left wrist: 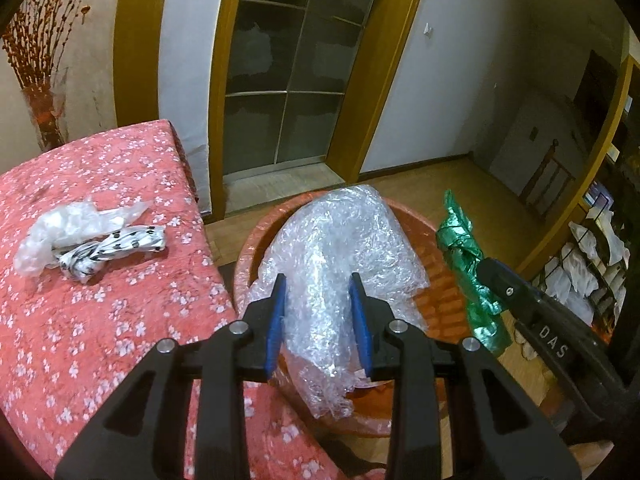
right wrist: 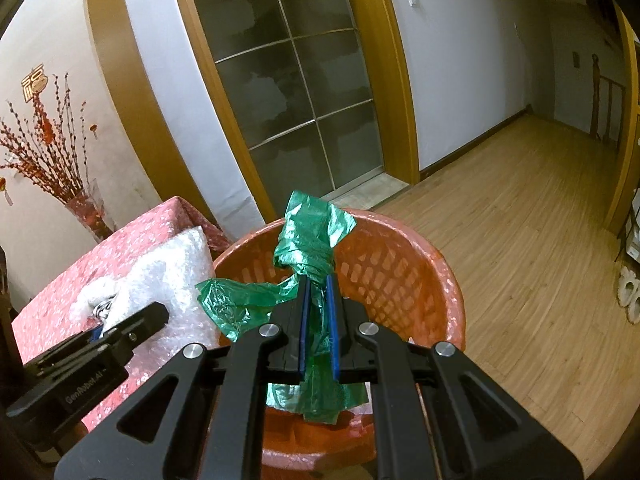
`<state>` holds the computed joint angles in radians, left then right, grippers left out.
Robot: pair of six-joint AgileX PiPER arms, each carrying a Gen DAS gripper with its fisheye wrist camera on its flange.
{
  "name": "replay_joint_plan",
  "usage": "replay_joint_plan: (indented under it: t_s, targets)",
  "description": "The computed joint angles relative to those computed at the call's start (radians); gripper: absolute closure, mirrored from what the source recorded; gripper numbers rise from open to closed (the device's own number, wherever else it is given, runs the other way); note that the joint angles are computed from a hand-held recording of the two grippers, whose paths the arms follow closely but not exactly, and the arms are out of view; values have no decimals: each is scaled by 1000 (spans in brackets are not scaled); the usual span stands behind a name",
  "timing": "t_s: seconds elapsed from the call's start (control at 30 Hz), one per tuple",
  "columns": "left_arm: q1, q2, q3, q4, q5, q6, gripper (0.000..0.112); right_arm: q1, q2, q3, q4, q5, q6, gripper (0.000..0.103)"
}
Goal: Collect trash
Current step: 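Open both tools over the basket, dropping the bubble wrap and foil bag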
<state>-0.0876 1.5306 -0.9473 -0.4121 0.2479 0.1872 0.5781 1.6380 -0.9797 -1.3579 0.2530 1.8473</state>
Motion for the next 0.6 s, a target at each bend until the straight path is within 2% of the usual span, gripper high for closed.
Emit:
replay_joint_plan:
  t_s: [0.13, 0.2, 0.27, 0.33, 0.5, 0.6]
  targets:
    - [21, 23, -11, -69, 12, 75, 69, -13, 6, -2, -11, -15, 10, 92]
    - [20, 27, -10, -55, 9, 62, 65, -14, 7, -1, -6, -16, 7, 84]
    - [21, 31, -7, -22, 2, 33, 59, -17, 8, 0, -23, -16, 26, 67]
    - [25, 28, -1, -9, -1, 19, 56, -13, 3, 8, -56, -5, 62, 60]
    - [37, -1, 29, 144, -8, -126, 48, 3, -5, 5, -69, 33, 69, 46]
    - [51, -22, 49, 235, -12, -204, 44, 9, -11, 8, -58, 36, 61, 45]
